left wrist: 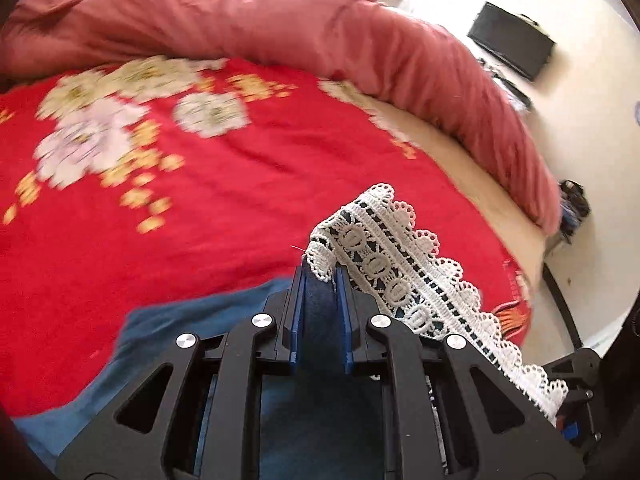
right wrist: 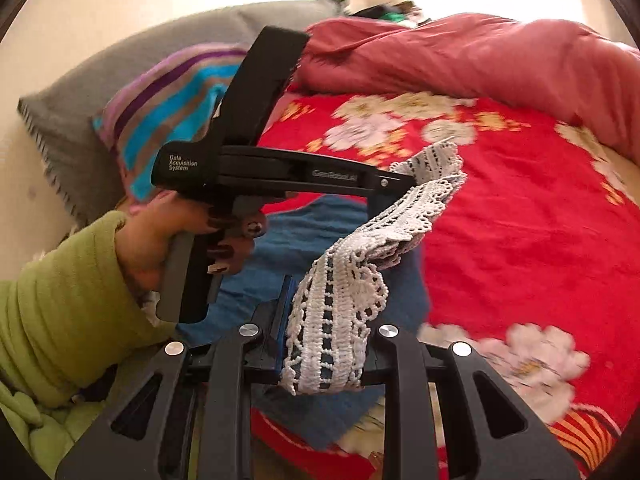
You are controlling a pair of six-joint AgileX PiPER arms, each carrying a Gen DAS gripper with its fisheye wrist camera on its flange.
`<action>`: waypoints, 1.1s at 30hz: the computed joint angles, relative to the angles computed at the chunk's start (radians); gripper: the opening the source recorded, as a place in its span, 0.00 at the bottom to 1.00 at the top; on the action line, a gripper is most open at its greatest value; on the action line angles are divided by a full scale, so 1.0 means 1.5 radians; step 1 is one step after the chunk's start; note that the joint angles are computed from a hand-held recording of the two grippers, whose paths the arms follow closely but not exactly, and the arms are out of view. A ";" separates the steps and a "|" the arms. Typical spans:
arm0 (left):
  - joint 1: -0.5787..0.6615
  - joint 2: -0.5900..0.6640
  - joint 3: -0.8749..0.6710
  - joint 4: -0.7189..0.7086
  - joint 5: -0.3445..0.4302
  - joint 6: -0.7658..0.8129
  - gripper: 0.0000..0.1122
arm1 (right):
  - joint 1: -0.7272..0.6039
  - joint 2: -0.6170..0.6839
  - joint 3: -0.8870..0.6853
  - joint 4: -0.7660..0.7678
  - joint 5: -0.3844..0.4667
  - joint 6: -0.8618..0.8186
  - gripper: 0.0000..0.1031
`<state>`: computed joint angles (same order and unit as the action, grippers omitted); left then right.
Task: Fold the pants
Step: 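Fold the lace leg end over the pants with the left tool and release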
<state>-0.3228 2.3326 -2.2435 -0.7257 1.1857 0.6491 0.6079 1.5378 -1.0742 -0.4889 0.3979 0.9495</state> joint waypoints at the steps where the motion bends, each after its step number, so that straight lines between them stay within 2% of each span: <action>1: 0.009 -0.005 0.019 -0.002 -0.008 0.007 0.08 | 0.003 0.029 -0.024 0.028 0.004 -0.032 0.21; 4: 0.048 -0.015 0.069 -0.016 -0.029 0.011 0.08 | 0.016 0.090 -0.082 0.070 0.030 -0.082 0.21; 10: 0.144 -0.078 0.196 -0.089 -0.103 0.068 0.08 | 0.053 0.161 -0.166 0.069 0.091 -0.110 0.23; 13: 0.202 -0.085 0.218 -0.149 -0.108 0.080 0.08 | 0.072 0.194 -0.217 0.061 0.129 -0.127 0.25; 16: 0.244 -0.074 0.210 -0.192 -0.083 0.081 0.16 | 0.092 0.230 -0.266 0.077 0.151 -0.166 0.34; 18: 0.254 -0.068 0.207 -0.202 -0.076 0.081 0.16 | 0.111 0.253 -0.300 0.075 0.167 -0.184 0.51; 19: 0.256 -0.061 0.199 -0.209 -0.064 0.077 0.16 | 0.119 0.257 -0.310 0.083 0.164 -0.198 0.52; 21: 0.256 -0.063 0.210 -0.212 -0.059 0.089 0.16 | 0.129 0.248 -0.308 0.093 0.150 -0.213 0.52; 24: 0.249 -0.069 0.221 -0.213 -0.047 0.102 0.25 | 0.135 0.205 -0.274 0.086 0.132 -0.203 0.54; 27: 0.242 -0.063 0.220 -0.224 -0.021 0.104 0.26 | 0.146 0.146 -0.216 0.036 0.123 -0.141 0.54; 29: 0.234 -0.057 0.216 -0.216 -0.016 0.096 0.32 | 0.157 0.113 -0.181 -0.012 0.122 -0.092 0.54; 32: 0.222 -0.043 0.198 -0.192 -0.008 0.074 0.32 | 0.167 0.088 -0.145 -0.046 0.118 -0.060 0.54; 33: 0.216 -0.041 0.192 -0.179 -0.010 0.065 0.33 | 0.170 0.094 -0.146 -0.058 0.132 -0.055 0.57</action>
<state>0.0016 2.2717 -1.9549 -0.9939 1.1704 0.7470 0.8636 1.6782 -1.2935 -0.5754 0.5958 0.8663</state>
